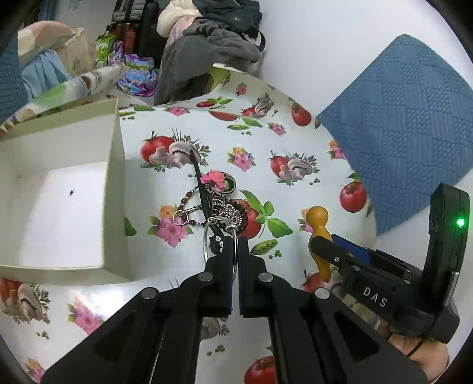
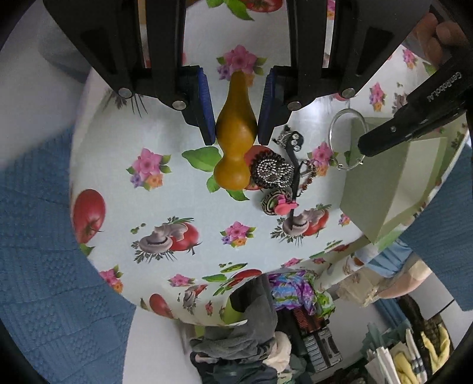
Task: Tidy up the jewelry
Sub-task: 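Carry the hoop and peg into the green box and open both tools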
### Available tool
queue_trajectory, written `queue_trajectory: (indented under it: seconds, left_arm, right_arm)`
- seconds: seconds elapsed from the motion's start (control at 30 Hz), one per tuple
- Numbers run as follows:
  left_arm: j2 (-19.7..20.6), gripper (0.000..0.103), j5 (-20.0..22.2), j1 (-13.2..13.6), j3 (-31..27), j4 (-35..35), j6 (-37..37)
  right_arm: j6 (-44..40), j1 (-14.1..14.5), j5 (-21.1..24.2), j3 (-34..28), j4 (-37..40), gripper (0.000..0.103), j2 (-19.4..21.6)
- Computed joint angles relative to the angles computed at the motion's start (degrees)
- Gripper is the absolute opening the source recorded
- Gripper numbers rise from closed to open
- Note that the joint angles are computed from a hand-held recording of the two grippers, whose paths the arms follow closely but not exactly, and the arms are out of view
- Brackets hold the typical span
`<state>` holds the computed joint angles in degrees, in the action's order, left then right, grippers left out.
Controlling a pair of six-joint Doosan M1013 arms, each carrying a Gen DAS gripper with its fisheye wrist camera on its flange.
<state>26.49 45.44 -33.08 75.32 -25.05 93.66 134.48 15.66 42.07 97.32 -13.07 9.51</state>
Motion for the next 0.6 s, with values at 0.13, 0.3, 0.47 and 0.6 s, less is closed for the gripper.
queue_trajectory:
  seconds: [0.13, 0.3, 0.47, 0.6]
  left_arm:
    - [-1.29, 0.002, 0.17, 0.45, -0.38, -0.43, 1.82]
    - [-2.73, 0.002, -0.1, 1.28, -1.56, -2.15, 4.38]
    - [-3.74, 0.002, -0.26, 2.06, -3.57, -1.16, 5.5]
    - [-4.29, 0.002, -0.28, 3.16, -5.04, -0.82, 6.29]
  right_arm:
    - [3.37, 0.45, -0.29, -0.16, -2.77, 0.025, -1.45]
    - [5.0, 1.68, 0.95, -2.64, -6.76, 0.025, -2.49]
    - [5.01, 3.02, 1.63, -6.67, -9.47, 0.025, -2.31]
    - [4.71, 3.97, 1.64, -9.6, -10.74, 0.025, -1.65]
